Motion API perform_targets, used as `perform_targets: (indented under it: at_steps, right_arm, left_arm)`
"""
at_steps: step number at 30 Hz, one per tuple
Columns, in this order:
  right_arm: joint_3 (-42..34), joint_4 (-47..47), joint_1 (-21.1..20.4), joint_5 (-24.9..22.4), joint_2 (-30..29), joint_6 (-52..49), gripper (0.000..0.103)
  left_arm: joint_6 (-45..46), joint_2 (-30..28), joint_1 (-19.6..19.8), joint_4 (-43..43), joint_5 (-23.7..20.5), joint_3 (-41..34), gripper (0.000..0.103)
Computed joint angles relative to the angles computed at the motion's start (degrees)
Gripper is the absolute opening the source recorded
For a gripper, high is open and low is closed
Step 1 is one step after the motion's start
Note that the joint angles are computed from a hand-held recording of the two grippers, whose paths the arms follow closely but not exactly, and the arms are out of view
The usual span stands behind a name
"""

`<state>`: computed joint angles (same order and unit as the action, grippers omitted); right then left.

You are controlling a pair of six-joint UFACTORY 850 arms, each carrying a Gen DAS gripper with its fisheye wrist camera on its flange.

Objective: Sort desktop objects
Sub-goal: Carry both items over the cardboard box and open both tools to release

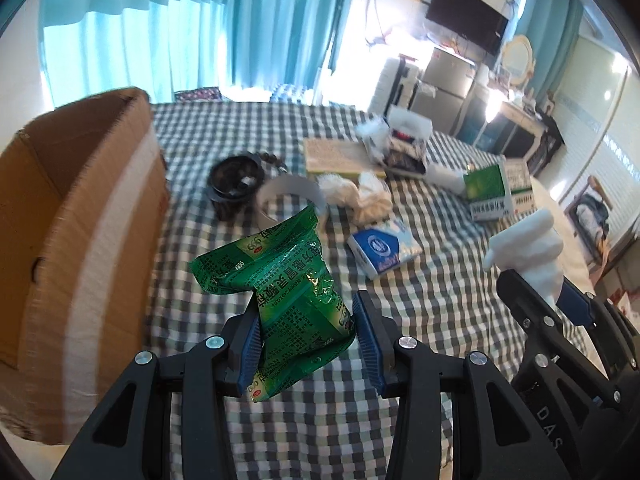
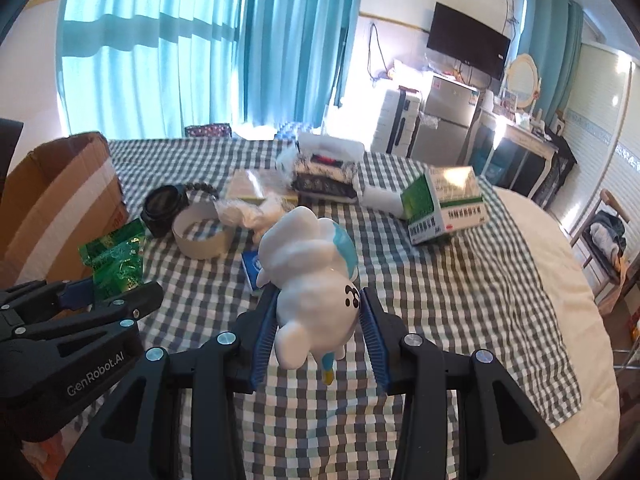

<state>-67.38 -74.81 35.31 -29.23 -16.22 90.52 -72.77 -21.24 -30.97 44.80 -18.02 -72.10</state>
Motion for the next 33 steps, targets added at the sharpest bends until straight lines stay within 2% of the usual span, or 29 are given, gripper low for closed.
perform_targets:
  at_steps: [8, 11, 14, 20, 26, 30, 33]
  right_arm:
    - [-2.9, 1.5, 2.0, -0.3, 0.5, -3.3, 0.040]
    - [-5.0, 3.0, 2.9, 0.9, 0.5, -4.2, 0.040]
    - [-7.4, 4.2, 4.1, 1.9, 0.1, -5.3, 0.040]
    - [-14.2, 8.2, 7.0, 4.9, -2.4, -11.4, 0.041]
    - [-22.1, 23.4, 9.0, 11.7, -7.7, -25.9, 0.040]
    - [-27.1, 39.5, 9.6, 13.5, -12.3, -41.1, 0.040]
    - [-29.0, 46.9, 9.5, 14.5, -14.3, -46.6, 0.040]
  left_arm:
    - [-3.9, 6.7, 1.9, 3.3, -3.1, 1.6, 0.044]
    - [-3.9, 9.9, 3.4, 3.4, -1.6, 2.8, 0.044]
    - [-5.8, 12.7, 4.2, 6.6, -2.9, 3.8, 0.044]
    - [-5.4, 16.7, 8.5, 6.0, -3.6, 6.6, 0.044]
    - [-2.9, 18.5, 13.0, 3.2, -4.7, 9.8, 0.044]
    - [-1.1, 19.0, 15.9, -0.9, -2.8, 12.1, 0.045]
    - [1.6, 18.5, 17.4, -3.7, -1.6, 12.6, 0.049]
